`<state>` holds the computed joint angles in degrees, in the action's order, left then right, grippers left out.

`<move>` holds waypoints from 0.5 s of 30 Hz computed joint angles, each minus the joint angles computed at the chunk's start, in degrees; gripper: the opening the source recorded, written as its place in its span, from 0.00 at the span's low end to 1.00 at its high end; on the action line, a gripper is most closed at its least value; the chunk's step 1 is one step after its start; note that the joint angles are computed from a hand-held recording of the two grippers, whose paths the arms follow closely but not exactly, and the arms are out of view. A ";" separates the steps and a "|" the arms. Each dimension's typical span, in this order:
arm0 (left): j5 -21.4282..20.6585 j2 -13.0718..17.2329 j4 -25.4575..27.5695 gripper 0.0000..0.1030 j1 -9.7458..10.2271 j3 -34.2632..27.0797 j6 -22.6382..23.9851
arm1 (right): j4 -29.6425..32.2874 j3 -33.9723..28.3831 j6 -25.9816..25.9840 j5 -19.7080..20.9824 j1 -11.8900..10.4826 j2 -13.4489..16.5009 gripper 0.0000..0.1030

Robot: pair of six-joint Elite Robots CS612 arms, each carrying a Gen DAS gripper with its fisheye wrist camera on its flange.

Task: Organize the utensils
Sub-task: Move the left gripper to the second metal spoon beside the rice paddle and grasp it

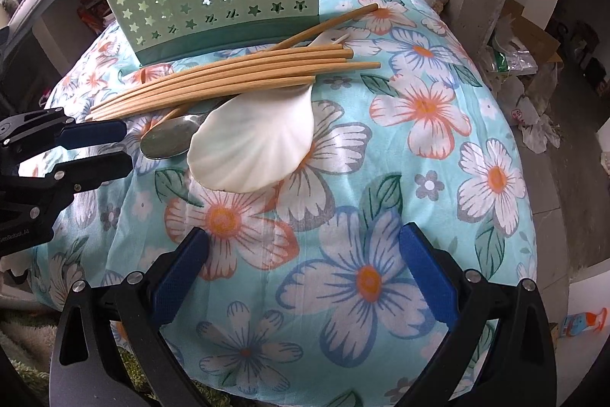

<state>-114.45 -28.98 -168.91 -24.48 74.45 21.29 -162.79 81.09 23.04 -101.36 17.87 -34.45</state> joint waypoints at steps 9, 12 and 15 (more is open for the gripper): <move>5.66 -1.48 -10.04 0.35 -2.19 4.83 8.49 | 0.02 0.02 0.07 -0.04 0.00 -0.03 0.95; 6.16 -1.43 -12.25 0.35 -2.49 5.22 9.89 | -0.04 0.06 0.02 -0.01 0.00 -0.04 0.95; 5.39 -1.52 -13.14 0.35 -2.55 5.37 11.21 | 0.04 0.00 0.10 -0.10 -0.02 -0.02 0.95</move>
<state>-109.06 -30.50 -182.05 -27.03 79.81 32.50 -162.75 81.09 23.14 -101.46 17.85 -34.47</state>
